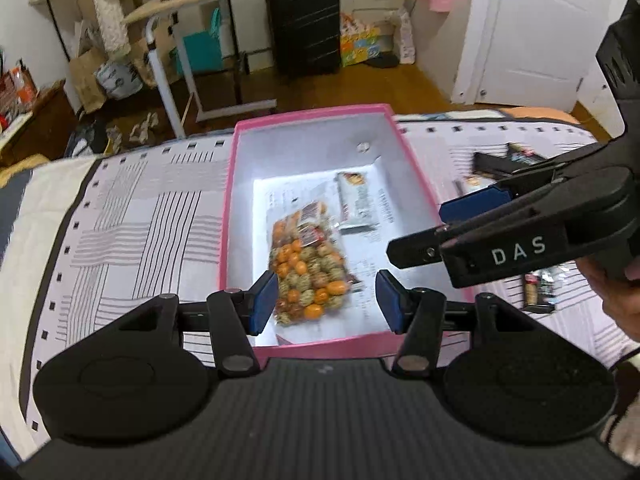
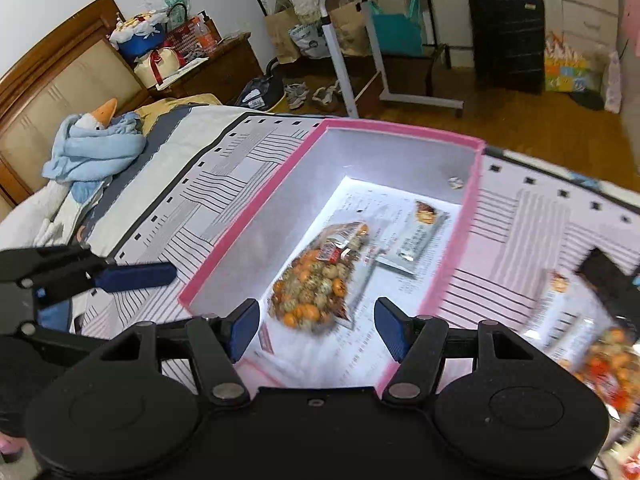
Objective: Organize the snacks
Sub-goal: 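Carry the peanut bag into the pink box and open the right tool, then return both tools from the box to the snack pile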
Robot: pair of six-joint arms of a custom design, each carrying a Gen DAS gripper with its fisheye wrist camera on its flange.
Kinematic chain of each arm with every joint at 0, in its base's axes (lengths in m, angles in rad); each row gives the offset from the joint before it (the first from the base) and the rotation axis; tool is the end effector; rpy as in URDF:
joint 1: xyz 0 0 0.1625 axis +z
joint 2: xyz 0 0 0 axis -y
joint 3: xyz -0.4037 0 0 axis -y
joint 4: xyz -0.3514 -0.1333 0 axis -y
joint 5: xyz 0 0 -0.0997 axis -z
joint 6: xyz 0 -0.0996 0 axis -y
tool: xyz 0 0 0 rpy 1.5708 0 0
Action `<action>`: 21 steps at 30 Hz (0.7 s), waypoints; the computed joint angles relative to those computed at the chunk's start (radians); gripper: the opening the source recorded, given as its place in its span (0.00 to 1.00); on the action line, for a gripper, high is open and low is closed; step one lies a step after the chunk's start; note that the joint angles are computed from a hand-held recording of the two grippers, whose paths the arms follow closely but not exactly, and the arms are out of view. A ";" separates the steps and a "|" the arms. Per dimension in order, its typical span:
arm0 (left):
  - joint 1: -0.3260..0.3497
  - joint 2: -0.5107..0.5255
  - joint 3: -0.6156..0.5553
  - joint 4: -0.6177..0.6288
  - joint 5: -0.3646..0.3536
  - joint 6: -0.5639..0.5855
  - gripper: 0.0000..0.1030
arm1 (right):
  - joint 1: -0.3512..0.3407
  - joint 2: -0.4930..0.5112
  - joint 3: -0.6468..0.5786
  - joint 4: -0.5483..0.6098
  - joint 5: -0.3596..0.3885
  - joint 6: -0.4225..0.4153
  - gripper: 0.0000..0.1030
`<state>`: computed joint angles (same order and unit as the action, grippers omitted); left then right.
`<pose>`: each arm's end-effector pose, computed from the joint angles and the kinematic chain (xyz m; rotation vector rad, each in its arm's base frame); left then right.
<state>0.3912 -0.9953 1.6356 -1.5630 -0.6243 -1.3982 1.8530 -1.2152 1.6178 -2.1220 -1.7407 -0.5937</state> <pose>-0.4230 -0.4061 0.1846 0.1326 2.1695 -0.8534 0.2725 -0.5217 0.3209 1.2323 -2.6757 0.1777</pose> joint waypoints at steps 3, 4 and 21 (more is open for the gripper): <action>-0.033 0.022 -0.037 0.022 0.006 0.014 0.55 | 0.003 -0.048 -0.002 0.023 -0.013 -0.028 0.68; -0.041 0.030 -0.050 0.028 0.008 0.023 0.55 | 0.001 -0.065 -0.004 0.034 -0.017 -0.036 0.68; -0.071 0.257 -0.197 -0.420 0.002 0.504 0.73 | -0.181 -0.225 -0.150 0.137 0.065 -0.145 0.75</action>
